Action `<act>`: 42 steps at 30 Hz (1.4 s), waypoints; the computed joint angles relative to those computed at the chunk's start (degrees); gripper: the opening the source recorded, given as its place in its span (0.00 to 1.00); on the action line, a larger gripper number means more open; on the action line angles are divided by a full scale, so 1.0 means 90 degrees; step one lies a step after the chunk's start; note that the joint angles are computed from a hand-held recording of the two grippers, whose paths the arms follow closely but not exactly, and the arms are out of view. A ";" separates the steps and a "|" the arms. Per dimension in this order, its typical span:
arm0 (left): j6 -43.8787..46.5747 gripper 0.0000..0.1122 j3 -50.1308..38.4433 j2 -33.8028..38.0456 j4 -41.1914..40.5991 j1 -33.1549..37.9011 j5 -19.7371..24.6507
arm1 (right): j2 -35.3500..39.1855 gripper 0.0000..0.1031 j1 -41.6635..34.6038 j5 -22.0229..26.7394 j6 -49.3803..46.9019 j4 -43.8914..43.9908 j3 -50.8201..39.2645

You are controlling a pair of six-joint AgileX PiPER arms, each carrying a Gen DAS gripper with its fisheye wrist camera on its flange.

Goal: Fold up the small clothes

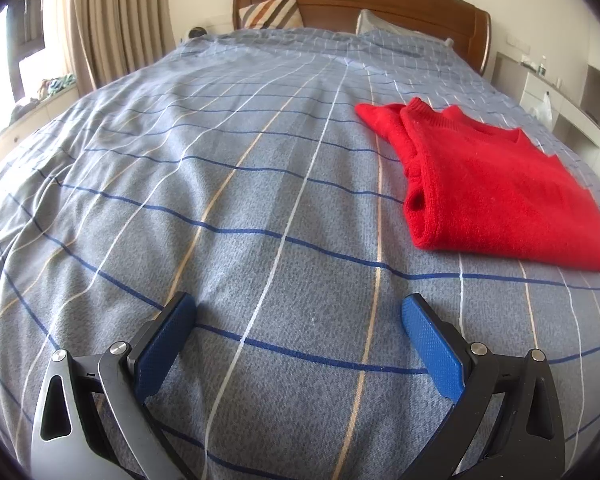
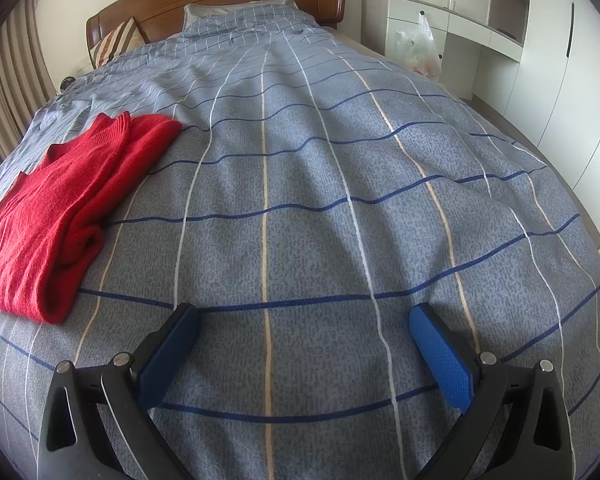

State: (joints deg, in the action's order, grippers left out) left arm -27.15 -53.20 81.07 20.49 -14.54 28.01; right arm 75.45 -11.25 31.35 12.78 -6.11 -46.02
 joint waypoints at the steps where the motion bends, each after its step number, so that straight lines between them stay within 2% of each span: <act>1: -0.0002 0.91 0.0011 -0.0004 0.0002 0.0006 -0.0020 | -0.0003 1.00 0.0002 0.0001 0.0004 -0.0003 0.0002; 42: 0.0142 0.91 0.0123 -0.0094 -0.0181 0.0070 -0.0176 | 0.0002 1.00 0.0002 0.0002 -0.0004 0.0005 -0.0003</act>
State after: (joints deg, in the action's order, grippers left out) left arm -25.88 -52.09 80.22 18.86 -13.91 26.43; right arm 75.46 -11.23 31.36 12.75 -6.07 -46.04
